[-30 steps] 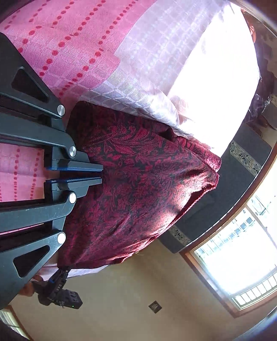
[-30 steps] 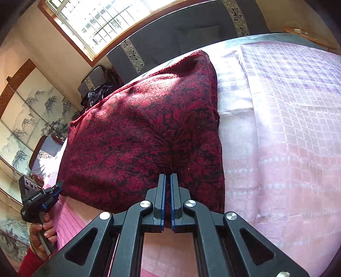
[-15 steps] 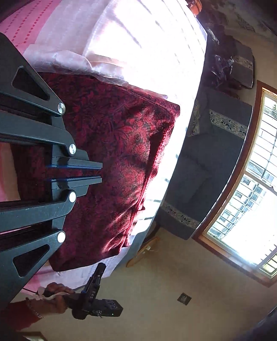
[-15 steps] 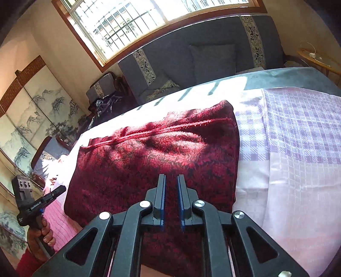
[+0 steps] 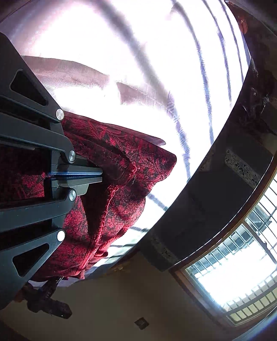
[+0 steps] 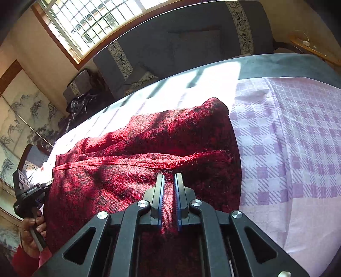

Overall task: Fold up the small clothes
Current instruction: 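Lift the held sweater edge with both grippers and fold it over the bundle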

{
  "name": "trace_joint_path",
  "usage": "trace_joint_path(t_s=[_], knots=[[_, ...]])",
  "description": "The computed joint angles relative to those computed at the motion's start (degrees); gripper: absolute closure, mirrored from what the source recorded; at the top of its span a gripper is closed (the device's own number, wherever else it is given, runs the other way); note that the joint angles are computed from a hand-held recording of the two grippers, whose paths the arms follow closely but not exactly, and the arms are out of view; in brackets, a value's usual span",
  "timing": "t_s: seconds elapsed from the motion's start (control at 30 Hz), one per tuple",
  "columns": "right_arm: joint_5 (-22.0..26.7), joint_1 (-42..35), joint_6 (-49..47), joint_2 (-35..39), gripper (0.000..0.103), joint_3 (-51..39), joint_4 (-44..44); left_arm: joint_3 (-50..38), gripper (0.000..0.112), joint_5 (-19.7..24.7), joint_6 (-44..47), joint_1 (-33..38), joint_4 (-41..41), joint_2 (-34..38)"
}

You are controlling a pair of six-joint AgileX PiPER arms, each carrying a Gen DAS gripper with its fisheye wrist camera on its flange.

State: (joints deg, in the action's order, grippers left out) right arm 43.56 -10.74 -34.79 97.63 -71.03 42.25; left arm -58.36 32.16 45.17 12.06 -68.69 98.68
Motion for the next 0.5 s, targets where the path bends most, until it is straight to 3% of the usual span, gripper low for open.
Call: trace_joint_path(t_s=[0.1, 0.17, 0.2, 0.23, 0.3, 0.33, 0.43, 0.5], knots=[[-1.35, 0.32, -0.86, -0.59, 0.095, 0.90, -0.13, -0.19, 0.108, -1.95, -1.77, -1.58, 3.57, -1.29], [-1.64, 0.01, 0.09, -1.43, 0.094, 1.08, -0.43, -0.10, 0.104, 0.04, -0.10, -0.86, 3.25, -2.81], [-3.10, 0.59, 1.00, -2.72, 0.088, 1.94, -0.43, -0.07, 0.102, 1.12, 0.25, -0.27, 3.74, -3.84], [-4.37, 0.28, -0.34, -4.85, 0.088, 3.68, 1.40, -0.10, 0.097, 1.77, 0.62, 0.31, 4.66, -4.94], [-4.42, -1.29, -7.35, -9.53, 0.086, 7.59, 9.63, -0.70, 0.072, 1.58, -1.06, 0.63, 9.58, -6.23], [-3.39, -1.74, -9.96, -11.55, 0.085, 8.98, 12.71, -1.45, 0.053, 1.52, -2.82, 0.79, 12.78, -6.40], [-0.34, -0.25, -15.94, -16.84, 0.071, 12.77, 18.72, -3.85, 0.051, 6.17, 1.06, 3.61, 11.17, -4.48], [-1.16, 3.63, -17.74, -19.11, 0.065, 14.73, 19.41, -7.25, 0.051, 10.43, -0.94, 4.21, 14.60, -1.63]])
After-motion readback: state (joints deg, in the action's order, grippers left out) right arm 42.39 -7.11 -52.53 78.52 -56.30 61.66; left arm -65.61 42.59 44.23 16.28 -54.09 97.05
